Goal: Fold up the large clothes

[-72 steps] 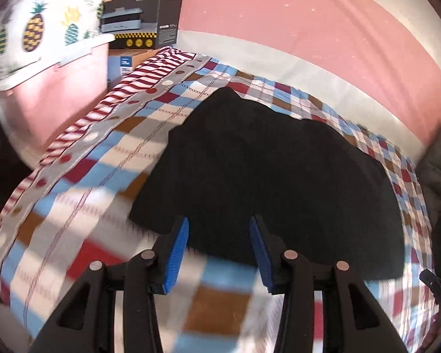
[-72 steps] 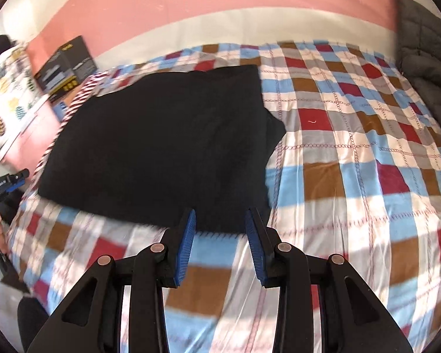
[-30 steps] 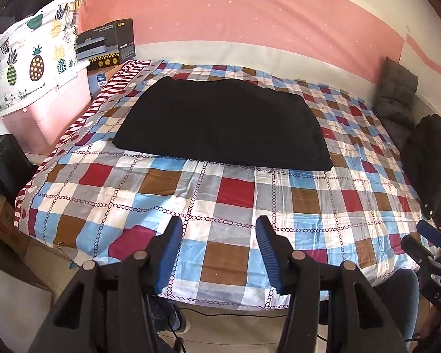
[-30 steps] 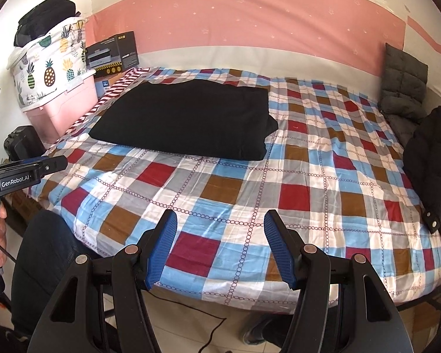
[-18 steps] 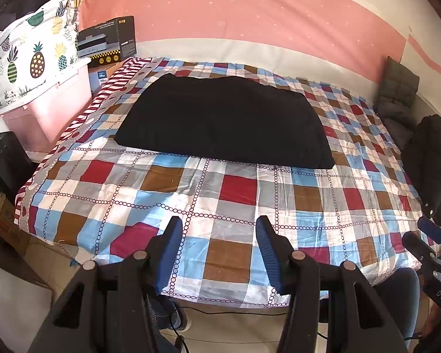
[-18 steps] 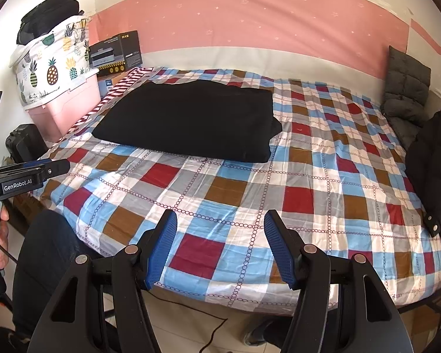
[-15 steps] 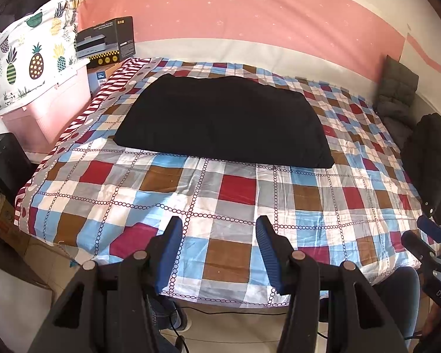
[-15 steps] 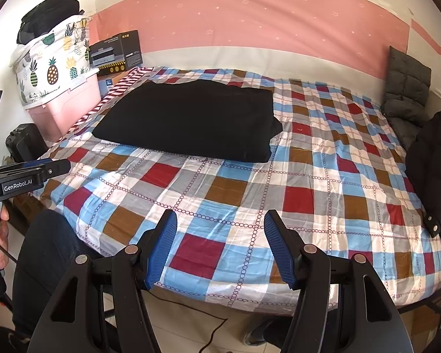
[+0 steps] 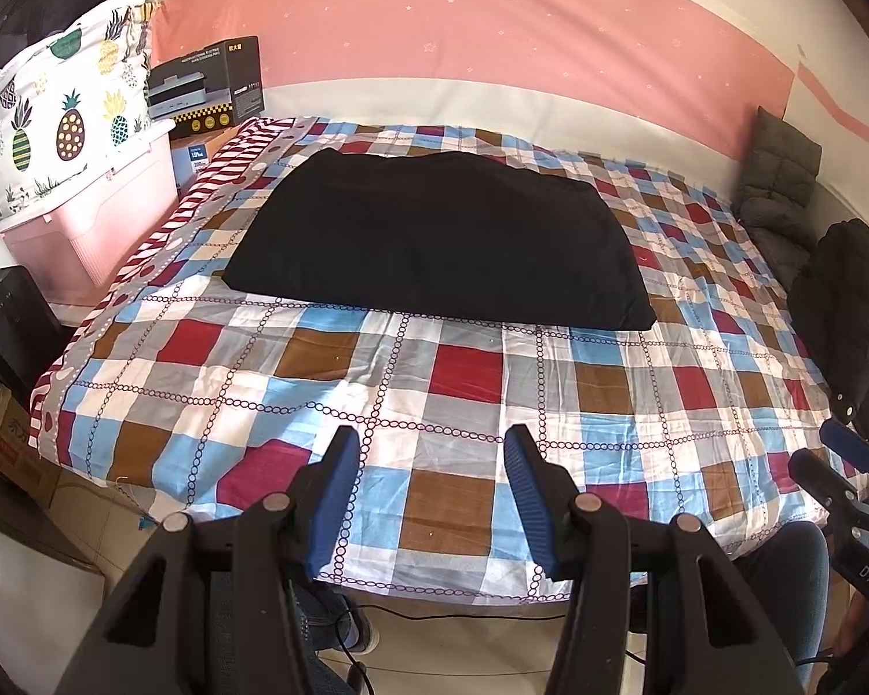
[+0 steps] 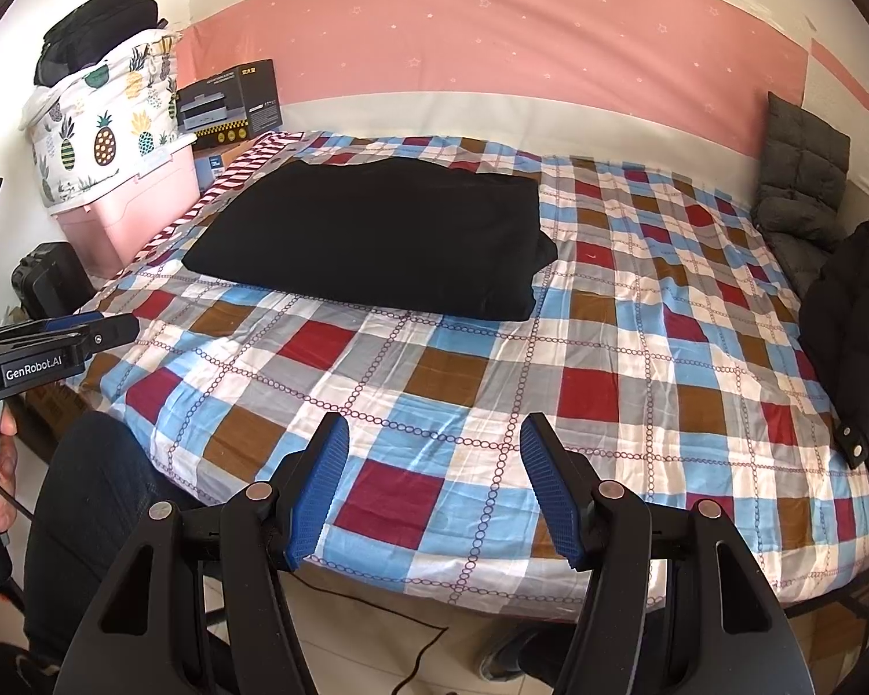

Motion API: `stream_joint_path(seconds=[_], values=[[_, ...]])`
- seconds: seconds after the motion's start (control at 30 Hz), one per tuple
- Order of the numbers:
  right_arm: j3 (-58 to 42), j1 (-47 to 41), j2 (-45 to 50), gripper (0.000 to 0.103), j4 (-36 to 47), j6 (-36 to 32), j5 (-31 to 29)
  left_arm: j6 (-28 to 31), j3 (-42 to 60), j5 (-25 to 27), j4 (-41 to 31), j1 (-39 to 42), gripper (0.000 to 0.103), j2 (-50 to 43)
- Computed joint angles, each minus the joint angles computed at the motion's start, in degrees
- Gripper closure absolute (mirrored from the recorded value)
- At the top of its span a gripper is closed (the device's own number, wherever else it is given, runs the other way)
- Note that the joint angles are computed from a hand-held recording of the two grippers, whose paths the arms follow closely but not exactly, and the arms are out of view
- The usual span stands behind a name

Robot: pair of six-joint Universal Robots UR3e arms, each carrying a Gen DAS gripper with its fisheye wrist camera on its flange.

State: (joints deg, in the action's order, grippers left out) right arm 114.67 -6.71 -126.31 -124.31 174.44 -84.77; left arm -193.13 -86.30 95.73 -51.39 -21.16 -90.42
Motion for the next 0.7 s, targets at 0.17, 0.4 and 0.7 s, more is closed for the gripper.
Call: stream_joint_path(seconds=[0.17,0.4,0.7], values=[[0.0,-0.5,-0.1,0.041,0.2,-0.5,0.5,0.5,0.2,0.1,-0.2,0.2,0.049,0.2],[0.2,-0.2,0.0,0.041,-0.5,-0.7,0.3,0.8,0.2,0.1,-0.3,0.3,0.049,0.4],[0.1,0.2,0.3,0.041,-0.5,-0.4,0.0,1.0,0.3,-0.4,-0.4,0.4,0.049,0.5]])
